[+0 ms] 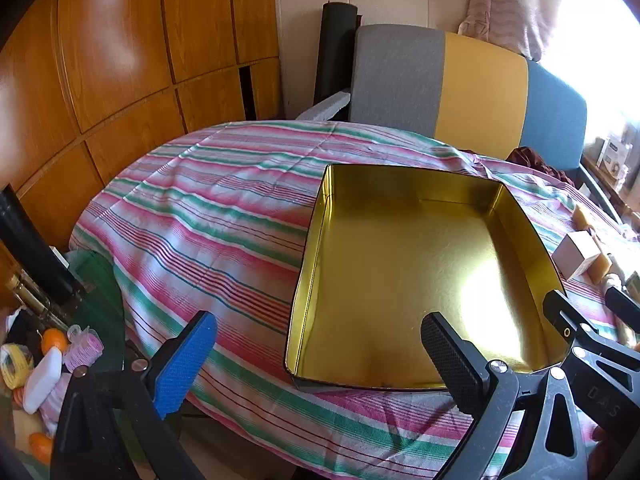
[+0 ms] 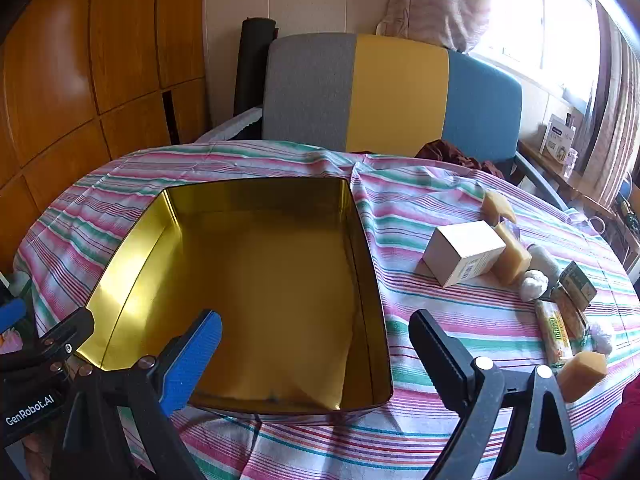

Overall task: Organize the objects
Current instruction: 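Move the left tool from the gold tray toward the scattered items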

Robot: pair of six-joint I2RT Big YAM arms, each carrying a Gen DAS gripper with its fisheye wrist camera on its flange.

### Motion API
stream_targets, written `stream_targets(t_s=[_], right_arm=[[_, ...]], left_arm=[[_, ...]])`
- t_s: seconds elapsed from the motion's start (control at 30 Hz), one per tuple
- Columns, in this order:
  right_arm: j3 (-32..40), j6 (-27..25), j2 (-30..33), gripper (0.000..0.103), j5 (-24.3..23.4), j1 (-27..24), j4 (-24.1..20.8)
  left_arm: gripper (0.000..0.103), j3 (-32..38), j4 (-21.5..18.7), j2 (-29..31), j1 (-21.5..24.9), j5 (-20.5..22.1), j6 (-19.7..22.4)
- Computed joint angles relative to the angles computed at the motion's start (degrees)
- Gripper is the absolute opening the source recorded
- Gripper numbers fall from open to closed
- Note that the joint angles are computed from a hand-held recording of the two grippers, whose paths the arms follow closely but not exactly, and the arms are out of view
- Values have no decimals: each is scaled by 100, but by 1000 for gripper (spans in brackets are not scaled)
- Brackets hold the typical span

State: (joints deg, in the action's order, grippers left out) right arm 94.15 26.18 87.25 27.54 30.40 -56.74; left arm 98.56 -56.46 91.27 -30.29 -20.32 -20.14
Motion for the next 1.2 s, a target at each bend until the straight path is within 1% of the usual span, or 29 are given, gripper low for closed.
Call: stream_targets(t_s=[0.63,1.03,1.2], right_arm=[[-121,-68,-165,96,76,0,159],[-383,121,-419,96,-5,-376,186],[-483,175,-519,96,-5,-541,168]], left_arm=[[103,-38,110,-80,-65,4,221],[103,118,61,49,-193,-22,430],[103,155,85,76,-217,159,479]])
